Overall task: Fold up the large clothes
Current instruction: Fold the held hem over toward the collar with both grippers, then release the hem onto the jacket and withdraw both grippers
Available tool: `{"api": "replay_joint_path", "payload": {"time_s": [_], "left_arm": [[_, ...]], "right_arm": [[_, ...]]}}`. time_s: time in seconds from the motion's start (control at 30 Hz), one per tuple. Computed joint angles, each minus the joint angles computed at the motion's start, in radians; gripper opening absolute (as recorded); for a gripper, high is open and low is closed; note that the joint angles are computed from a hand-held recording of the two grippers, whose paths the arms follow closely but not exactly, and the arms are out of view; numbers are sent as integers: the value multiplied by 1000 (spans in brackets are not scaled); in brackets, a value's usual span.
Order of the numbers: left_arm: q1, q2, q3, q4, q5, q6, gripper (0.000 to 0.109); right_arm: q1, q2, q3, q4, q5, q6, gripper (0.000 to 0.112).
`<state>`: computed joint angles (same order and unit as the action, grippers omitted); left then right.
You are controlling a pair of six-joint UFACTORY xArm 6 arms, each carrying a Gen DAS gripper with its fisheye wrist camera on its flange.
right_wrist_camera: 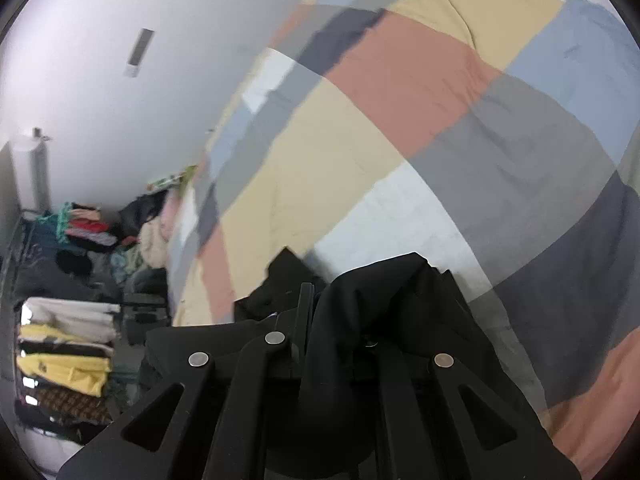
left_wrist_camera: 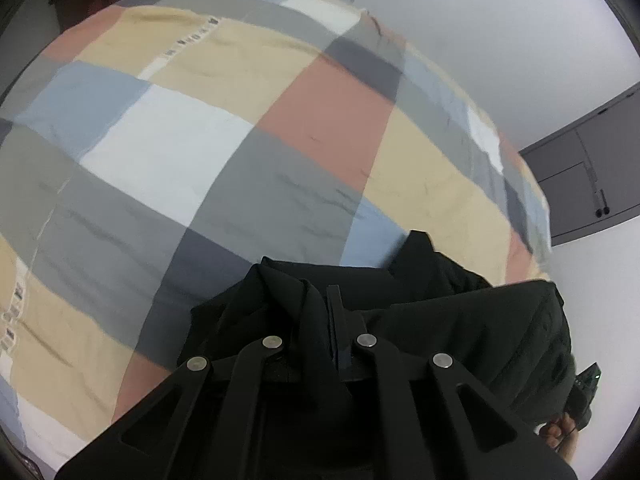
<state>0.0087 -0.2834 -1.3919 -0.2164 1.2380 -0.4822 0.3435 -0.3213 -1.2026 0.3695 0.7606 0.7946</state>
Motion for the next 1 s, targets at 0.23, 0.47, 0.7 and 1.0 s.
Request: {"api": "replay_joint_path", "payload": {"time_s": [0.23, 0.47, 0.7, 1.0], "left_arm": [[-3, 103, -10, -25, -3, 30, 9], [-27, 150, -97, 27, 59, -16, 9], [-24, 87, -152, 25, 139, 16, 9], [-144, -55, -213, 259, 123, -7, 82]], "right_arm": [[-12, 78, 5, 39, 9, -36, 4], [-23, 55, 38, 116, 11, -91, 9], [-13, -28, -25, 18, 109, -50, 39], [140, -8, -318, -355, 273, 56, 83]]}}
